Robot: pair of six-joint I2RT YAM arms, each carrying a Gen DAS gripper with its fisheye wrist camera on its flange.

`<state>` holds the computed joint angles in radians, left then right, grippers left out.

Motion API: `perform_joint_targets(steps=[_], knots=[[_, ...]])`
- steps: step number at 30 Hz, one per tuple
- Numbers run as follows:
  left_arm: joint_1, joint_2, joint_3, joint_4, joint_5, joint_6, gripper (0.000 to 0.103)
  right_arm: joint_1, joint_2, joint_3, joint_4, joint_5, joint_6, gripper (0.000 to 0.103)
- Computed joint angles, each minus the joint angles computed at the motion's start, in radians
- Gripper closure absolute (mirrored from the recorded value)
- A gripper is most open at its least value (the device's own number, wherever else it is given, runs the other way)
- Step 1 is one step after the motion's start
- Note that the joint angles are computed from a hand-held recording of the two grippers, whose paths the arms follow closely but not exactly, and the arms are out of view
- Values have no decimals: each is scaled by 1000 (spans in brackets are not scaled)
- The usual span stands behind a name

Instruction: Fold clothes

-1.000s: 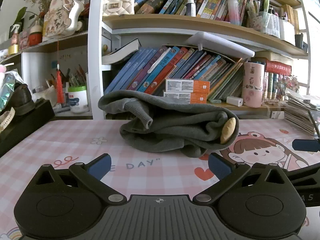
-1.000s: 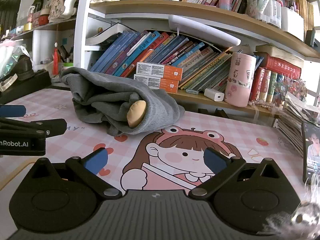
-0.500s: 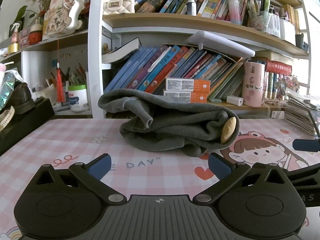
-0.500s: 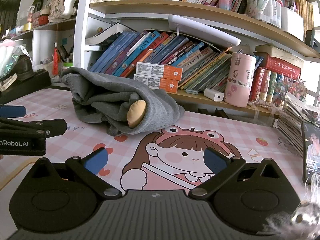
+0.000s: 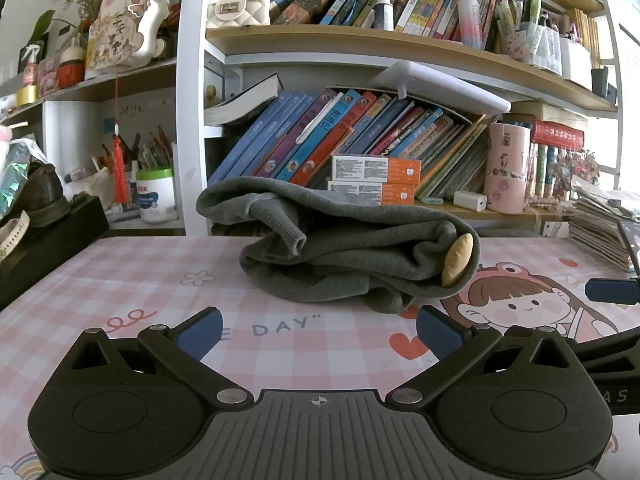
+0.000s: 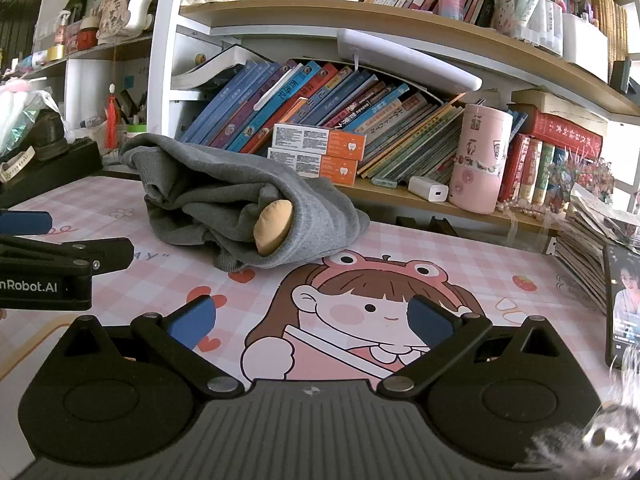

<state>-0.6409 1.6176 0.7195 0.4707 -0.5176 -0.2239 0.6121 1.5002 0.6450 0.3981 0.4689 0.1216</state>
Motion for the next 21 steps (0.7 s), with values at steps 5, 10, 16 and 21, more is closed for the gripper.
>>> perform_joint_targets(steps=[5,10,16,21], knots=[[-1,1,1,-1,-1,-1,0,0,-1,0,-2,0,0,0],[-1,2,2,-1,-1,-1,0,0,-1,0,-2,0,-1,0],[0,1,4,-6,0,-2,0,0,-1,0,-2,0,-1,0],[0,0,5,-8,0,-3,0,0,-1,0,-3,-1,-1,0]])
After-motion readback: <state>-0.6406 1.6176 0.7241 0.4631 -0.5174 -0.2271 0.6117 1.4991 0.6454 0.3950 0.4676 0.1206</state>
